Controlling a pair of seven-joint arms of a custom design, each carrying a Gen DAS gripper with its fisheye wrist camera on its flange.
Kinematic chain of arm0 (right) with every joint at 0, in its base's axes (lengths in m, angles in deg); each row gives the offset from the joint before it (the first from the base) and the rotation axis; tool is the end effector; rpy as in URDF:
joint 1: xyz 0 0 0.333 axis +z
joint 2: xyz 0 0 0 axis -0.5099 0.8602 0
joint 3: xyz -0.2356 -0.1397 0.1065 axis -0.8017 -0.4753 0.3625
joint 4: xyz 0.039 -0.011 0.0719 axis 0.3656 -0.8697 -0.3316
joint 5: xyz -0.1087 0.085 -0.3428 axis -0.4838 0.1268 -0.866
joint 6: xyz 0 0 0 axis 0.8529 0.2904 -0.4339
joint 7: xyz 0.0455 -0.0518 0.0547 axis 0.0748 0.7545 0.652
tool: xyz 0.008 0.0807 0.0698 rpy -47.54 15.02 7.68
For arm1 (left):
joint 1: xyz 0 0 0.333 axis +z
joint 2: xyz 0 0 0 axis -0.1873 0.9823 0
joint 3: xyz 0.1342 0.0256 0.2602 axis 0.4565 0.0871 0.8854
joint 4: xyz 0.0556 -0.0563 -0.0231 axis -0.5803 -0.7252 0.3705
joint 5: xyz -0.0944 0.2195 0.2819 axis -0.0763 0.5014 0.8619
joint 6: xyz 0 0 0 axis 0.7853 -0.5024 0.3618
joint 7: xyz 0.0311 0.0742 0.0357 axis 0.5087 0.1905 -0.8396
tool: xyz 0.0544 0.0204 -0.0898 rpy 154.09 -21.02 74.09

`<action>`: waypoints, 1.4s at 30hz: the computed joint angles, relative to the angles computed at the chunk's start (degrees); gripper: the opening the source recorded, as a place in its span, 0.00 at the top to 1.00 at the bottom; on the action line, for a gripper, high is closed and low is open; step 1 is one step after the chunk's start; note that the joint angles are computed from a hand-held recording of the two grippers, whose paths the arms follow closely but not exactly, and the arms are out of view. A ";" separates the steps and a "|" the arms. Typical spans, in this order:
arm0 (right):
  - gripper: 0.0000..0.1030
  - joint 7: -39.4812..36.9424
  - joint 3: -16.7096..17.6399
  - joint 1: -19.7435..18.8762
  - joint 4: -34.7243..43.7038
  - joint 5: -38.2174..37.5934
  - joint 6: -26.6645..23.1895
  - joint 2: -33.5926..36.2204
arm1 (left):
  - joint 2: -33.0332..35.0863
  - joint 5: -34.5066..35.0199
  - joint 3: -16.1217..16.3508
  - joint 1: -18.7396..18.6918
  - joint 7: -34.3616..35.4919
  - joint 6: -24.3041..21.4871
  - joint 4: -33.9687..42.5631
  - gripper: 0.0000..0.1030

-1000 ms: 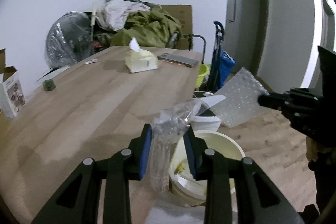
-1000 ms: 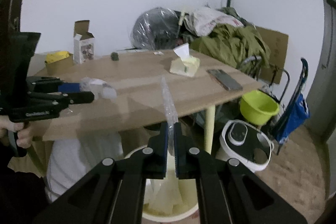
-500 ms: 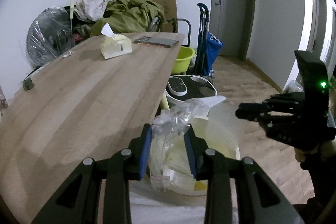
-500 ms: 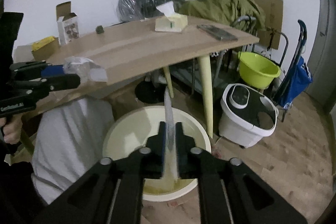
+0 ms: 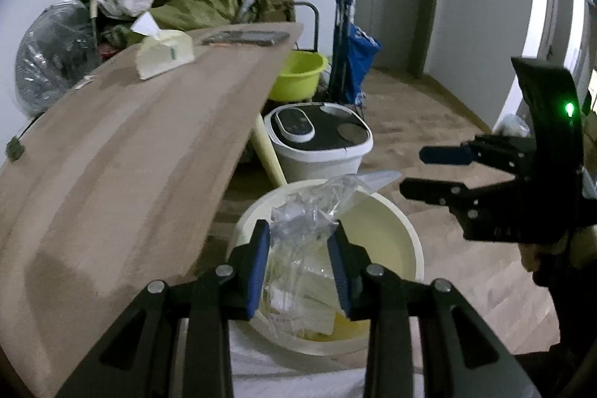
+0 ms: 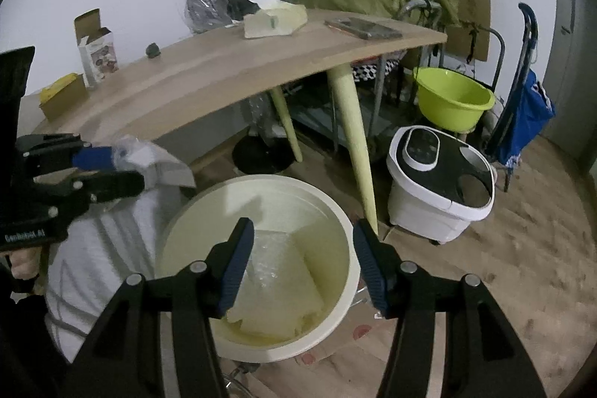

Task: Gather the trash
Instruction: 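Open both tools to drop the plastic pieces into the bucket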

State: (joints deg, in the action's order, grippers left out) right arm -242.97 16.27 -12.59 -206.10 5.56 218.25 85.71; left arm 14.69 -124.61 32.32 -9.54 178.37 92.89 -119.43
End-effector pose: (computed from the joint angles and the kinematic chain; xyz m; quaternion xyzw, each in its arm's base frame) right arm 0.5592 0.1780 0.3175 -0.5054 0.7757 -0.2931 0.2386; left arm 0.7031 -0.1802 0.3221 -0.1815 0.9077 -0.3715 0.0716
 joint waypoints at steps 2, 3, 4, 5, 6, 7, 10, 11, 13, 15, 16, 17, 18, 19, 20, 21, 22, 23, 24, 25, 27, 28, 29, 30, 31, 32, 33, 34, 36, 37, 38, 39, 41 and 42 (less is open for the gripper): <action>0.49 -0.07 -0.05 -0.14 -0.25 0.44 -0.13 0.05 | 0.20 1.17 0.50 -0.89 -0.31 0.29 -0.26 0.69; 0.49 -0.12 -0.08 -0.21 -0.38 0.65 -0.17 0.02 | 0.54 2.34 1.03 -1.66 -0.94 -0.02 0.07 0.68; 0.49 0.00 -0.15 -0.25 -0.63 0.68 -0.19 -0.07 | 1.02 3.48 1.52 -2.30 -1.76 -0.61 0.74 0.68; 0.48 -0.21 -0.12 -0.34 -0.89 1.14 -0.47 -0.19 | 1.59 4.80 2.09 -3.06 -2.89 -1.35 1.57 0.68; 0.48 -0.14 -0.14 -0.36 -1.19 1.29 -0.68 -0.34 | 2.13 6.21 2.73 -3.92 -4.35 -2.07 2.38 0.68; 0.48 -0.33 -0.05 -0.41 -1.40 1.77 -1.01 -0.48 | 2.53 7.14 2.97 -4.42 -5.33 -2.42 2.90 0.68; 0.48 -0.24 0.07 -0.55 -2.16 2.65 -1.59 -0.96 | 4.04 9.98 3.47 -5.57 -7.65 -4.94 5.11 0.68; 0.48 -0.15 0.14 -0.55 -2.46 2.89 -1.94 -1.16 | 4.22 10.57 3.47 -5.72 -7.99 -5.18 5.31 0.67; 0.48 -0.42 0.37 -0.65 -2.68 3.73 -2.49 -1.39 | 4.55 11.65 3.49 -6.08 -8.50 -5.47 5.60 0.65; 0.48 -0.53 0.56 -0.62 -2.97 4.19 -3.02 -1.60 | 4.51 12.30 3.44 -6.10 -8.87 -5.85 5.45 0.64; 0.48 -0.87 0.69 -0.65 -2.92 4.61 -3.24 -1.59 | 4.59 12.46 3.41 -6.06 -9.18 -6.16 5.56 0.61; 0.47 -1.42 0.89 -0.60 -2.70 5.28 -3.69 -1.50 | 4.73 12.53 3.34 -5.98 -9.40 -6.43 5.82 0.59; 0.43 -1.82 0.98 -0.52 -2.57 5.75 -4.16 -1.51 | 4.66 12.35 3.10 -5.68 -9.37 -6.73 5.76 0.53; 0.41 -1.95 1.03 -0.36 -2.45 6.00 -4.76 -1.58 | 4.86 12.15 2.85 -5.47 -9.23 -7.02 6.05 0.46; 0.38 -1.78 1.04 -0.19 -2.50 5.94 -5.10 -1.72 | 4.82 11.45 2.29 -4.67 -8.59 -7.58 6.17 0.43; 0.37 -1.94 1.12 -0.14 -2.40 6.13 -5.36 -1.81 | 4.67 10.79 1.90 -4.25 -8.21 -7.72 6.06 0.41; 0.37 -2.04 1.18 -0.08 -2.40 6.24 -5.62 -1.90 | 4.14 10.01 1.51 -3.73 -7.65 -7.67 5.42 0.41; 0.37 -2.60 1.35 -0.04 -2.24 6.76 -6.10 -1.97 | 3.56 9.22 1.20 -3.22 -7.03 -7.51 4.73 0.41; 0.37 -2.74 1.41 -0.01 -2.30 6.92 -6.23 -2.10 | 3.10 8.58 1.06 -2.87 -6.54 -7.32 4.19 0.41; 0.37 -2.98 1.52 0.03 -2.18 7.24 -6.47 -2.22 | 2.52 7.65 0.81 -2.33 -6.02 -7.09 3.56 0.40; 0.36 -3.16 1.65 0.21 -2.07 7.35 -6.98 -2.48 | 2.14 6.21 0.66 -1.70 -5.82 -7.32 3.61 0.40; 0.36 -3.38 1.75 0.30 -1.89 7.36 -7.25 -2.54 | 1.73 5.37 0.54 -1.34 -5.63 -7.10 3.25 0.40; 0.36 -3.74 1.89 0.42 -1.61 7.45 -7.56 -2.56 | 1.25 4.42 0.40 -0.98 -5.45 -6.64 2.80 0.40; 0.35 -4.17 2.03 0.55 -1.27 7.52 -7.88 -2.55 | 0.76 3.39 0.27 -0.48 -5.21 -6.11 2.36 0.40; 0.35 -4.56 2.16 0.70 -0.88 7.53 -8.12 -2.47 | 0.29 2.42 0.18 0.00 -5.00 -5.72 1.96 0.39; 0.35 -5.12 2.26 0.82 -0.37 7.55 -8.28 -2.32 | 0.38 1.85 0.23 0.13 -4.97 -5.54 2.26 0.39; 0.35 -5.49 2.33 0.97 0.02 7.49 -8.40 -2.20 | -0.03 1.00 0.12 0.62 -4.65 -5.25 1.90 0.39; 0.35 -5.93 2.38 1.13 0.38 7.41 -8.47 -2.15 | -0.42 0.07 -0.01 1.10 -4.37 -4.90 1.54 0.39; 0.35 -6.85 2.46 1.39 1.38 7.40 -8.50 -1.80 | -1.16 -1.68 -0.10 1.89 -4.33 -4.33 0.83 0.39; 0.35 -7.20 2.46 1.54 1.93 7.40 -8.55 -1.59 | -1.48 -2.74 -0.23 2.43 -4.36 -4.24 0.58 0.39; 0.35 -7.44 2.42 1.69 2.43 7.29 -8.47 -1.41 | -1.80 -3.53 -0.26 2.79 -4.18 -4.06 0.33 0.39; 0.35 -7.71 2.36 1.80 2.92 7.17 -8.29 -1.26 | -2.26 -4.38 -0.31 3.19 -3.93 -3.71 -0.08 0.38; 0.34 -8.17 2.23 2.07 3.79 6.72 -7.90 -0.97 | -3.48 -6.04 -0.30 4.02 -3.22 -2.77 -1.41 0.38; 0.34 -8.55 2.21 2.21 4.31 6.66 -7.79 -0.79 | -3.98 -6.73 -0.18 4.26 -2.98 -2.15 -1.91 0.38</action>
State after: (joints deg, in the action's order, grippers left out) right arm -251.53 18.48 -10.38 -201.79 12.22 210.46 84.92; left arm 10.71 -131.34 32.14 -5.28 175.39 90.73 -121.34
